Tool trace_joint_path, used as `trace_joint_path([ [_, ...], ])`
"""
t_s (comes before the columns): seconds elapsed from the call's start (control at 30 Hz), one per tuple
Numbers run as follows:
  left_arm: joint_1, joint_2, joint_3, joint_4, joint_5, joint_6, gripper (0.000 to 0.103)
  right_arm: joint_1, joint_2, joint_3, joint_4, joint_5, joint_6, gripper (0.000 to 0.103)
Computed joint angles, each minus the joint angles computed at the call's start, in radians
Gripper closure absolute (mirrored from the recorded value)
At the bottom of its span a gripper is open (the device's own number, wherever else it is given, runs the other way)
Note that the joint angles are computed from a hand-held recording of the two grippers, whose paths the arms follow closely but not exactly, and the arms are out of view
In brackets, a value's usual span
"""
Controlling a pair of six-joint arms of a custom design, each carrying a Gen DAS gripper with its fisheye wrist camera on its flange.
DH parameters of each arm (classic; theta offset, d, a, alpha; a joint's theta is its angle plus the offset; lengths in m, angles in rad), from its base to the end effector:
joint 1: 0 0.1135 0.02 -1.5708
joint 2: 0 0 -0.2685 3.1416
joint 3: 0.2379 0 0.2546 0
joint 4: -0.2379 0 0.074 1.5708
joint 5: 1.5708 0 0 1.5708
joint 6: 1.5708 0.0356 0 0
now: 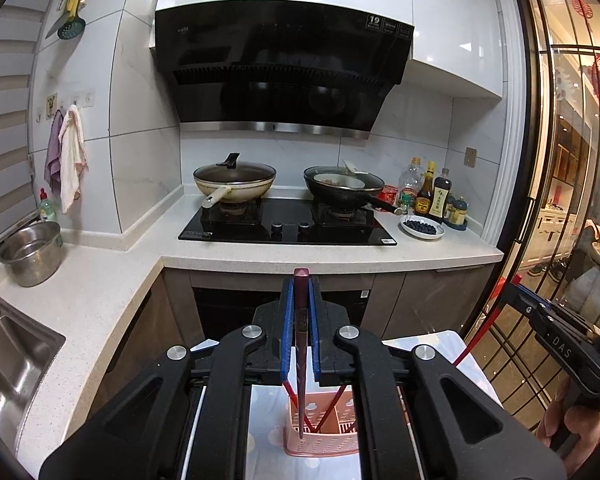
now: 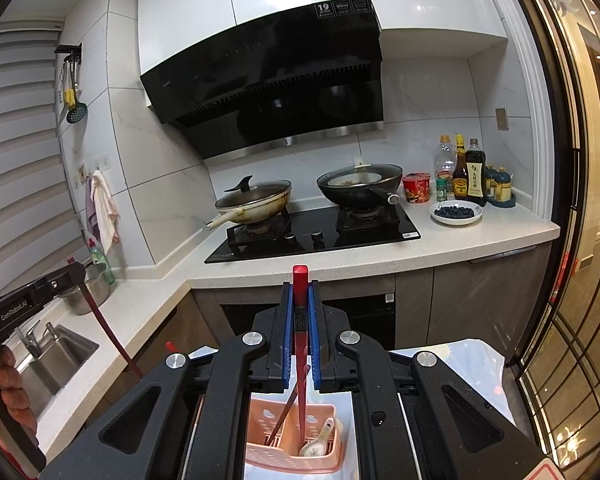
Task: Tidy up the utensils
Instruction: 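Lower both chopsticks into the pink caddy and open both tools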
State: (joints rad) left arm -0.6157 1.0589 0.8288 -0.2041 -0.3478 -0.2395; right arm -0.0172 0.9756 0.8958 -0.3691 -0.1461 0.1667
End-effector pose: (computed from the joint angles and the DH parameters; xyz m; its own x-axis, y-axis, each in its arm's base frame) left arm 0.2034 -0.1290 0.3044 -0.4025 0.0116 -0.9153 0.2008 0.9767 -0.0759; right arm 0.2193 0.0014 0.3285 -0.4468 0.1719 -0.8780 -0.0405 0.9765 0.2118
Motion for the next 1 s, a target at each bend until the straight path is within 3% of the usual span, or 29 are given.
trace_joint_path([
  [0.47, 0.025, 0.048, 0.051, 0.025, 0.024, 0.023, 0.096, 0.043, 0.061, 0.023, 0.053, 0.034, -0.004, 0.096],
  [1.0, 0.037, 0.108, 0.035, 0.05, 0.051, 0.002, 0.096, 0.106, 0.122, -0.064, 0.087, 0.074, -0.016, 0.096],
])
